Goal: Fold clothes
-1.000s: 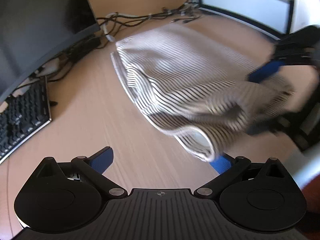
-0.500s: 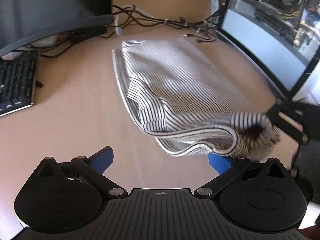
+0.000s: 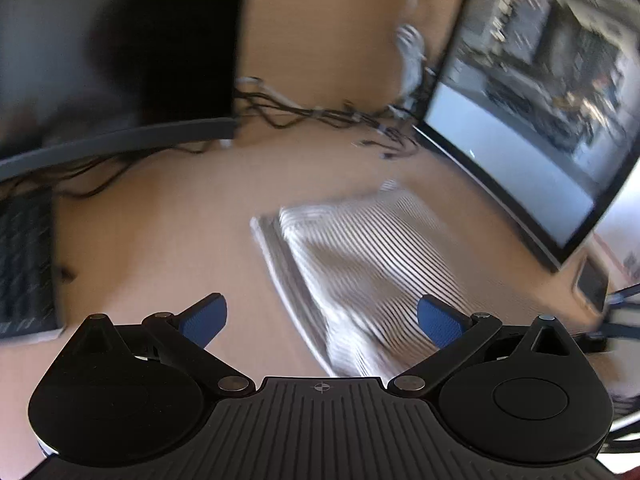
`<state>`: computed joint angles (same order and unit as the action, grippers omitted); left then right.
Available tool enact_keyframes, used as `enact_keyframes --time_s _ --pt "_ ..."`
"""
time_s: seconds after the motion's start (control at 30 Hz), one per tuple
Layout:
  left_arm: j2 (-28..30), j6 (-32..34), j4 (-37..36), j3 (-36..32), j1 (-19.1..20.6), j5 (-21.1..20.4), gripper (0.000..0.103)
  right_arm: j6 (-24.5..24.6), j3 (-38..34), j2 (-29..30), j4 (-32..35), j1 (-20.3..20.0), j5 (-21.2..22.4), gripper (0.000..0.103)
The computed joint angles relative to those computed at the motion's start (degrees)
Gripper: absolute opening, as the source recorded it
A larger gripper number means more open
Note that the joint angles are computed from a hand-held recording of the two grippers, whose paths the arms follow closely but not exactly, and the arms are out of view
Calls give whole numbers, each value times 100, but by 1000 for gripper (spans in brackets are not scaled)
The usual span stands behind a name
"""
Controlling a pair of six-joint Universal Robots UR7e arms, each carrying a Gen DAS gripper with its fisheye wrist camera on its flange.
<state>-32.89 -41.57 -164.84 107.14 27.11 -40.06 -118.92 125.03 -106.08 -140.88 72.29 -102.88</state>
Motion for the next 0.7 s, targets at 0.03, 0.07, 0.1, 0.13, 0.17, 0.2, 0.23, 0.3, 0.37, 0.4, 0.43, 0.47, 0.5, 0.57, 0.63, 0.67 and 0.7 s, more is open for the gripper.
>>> enact_keyframes --time_s 0.03,0.07,0.1,0.13,0.17,0.2,0.23,0.3,0.37,0.4,0.43,0.47,0.5,0.57,0.63,0.67,0.7 --pt "102 304 -113 -103 80 -103 103 97 -105 -78 250 132 -181 33" --pt "202 579 -208 -201 150 -210 103 -22 -191 -148 390 278 -312 33" --pt "301 799 -288 -279 196 -320 103 -140 -281 -209 530 426 -444 33" --pt "396 1008 -323 -363 236 -425 103 -255 -375 -264 668 577 -577 33" --pt "483 1202 -273 -458 259 -516 103 -369 -472 -311 806 732 -710 33" --pt "570 1394 -216 -557 282 -606 103 -467 -583 -323 938 897 -846 33" --pt "636 1548 -197 -623 305 -692 103 -493 -749 -170 1043 1103 -983 33" --pt "665 1681 -362 -592 352 -856 103 -633 -1025 180 1136 1418 -1165 33" --pt "694 1808 -517 -563 400 -1023 103 -808 -1231 664 1110 1549 -1222 33" --pt "708 1870 -592 -550 424 -1107 103 -843 -1339 914 1120 1584 -1237 33" --pt "702 1827 -669 -507 434 -1146 103 -703 -1480 1218 1177 1603 -1277 33" --pt "649 1543 -700 -417 409 -1071 103 -619 -1557 1405 1226 1584 -1304 34" --pt "579 1229 -585 -340 364 -953 103 -544 -1638 1592 1277 1563 -1330 34" --pt "333 462 -271 -37 206 -620 103 -504 -1788 1967 1333 1488 -1387 34" --pt "69 -285 -184 298 67 -411 103 -432 -1841 2252 1261 1397 -1402 35" --pt "-67 -649 -207 474 2 -331 103 -399 -1839 2375 1197 1358 -1441 35" --pt "-193 -989 -231 633 -68 -248 103 -422 -1817 2444 1117 1312 -1419 35"
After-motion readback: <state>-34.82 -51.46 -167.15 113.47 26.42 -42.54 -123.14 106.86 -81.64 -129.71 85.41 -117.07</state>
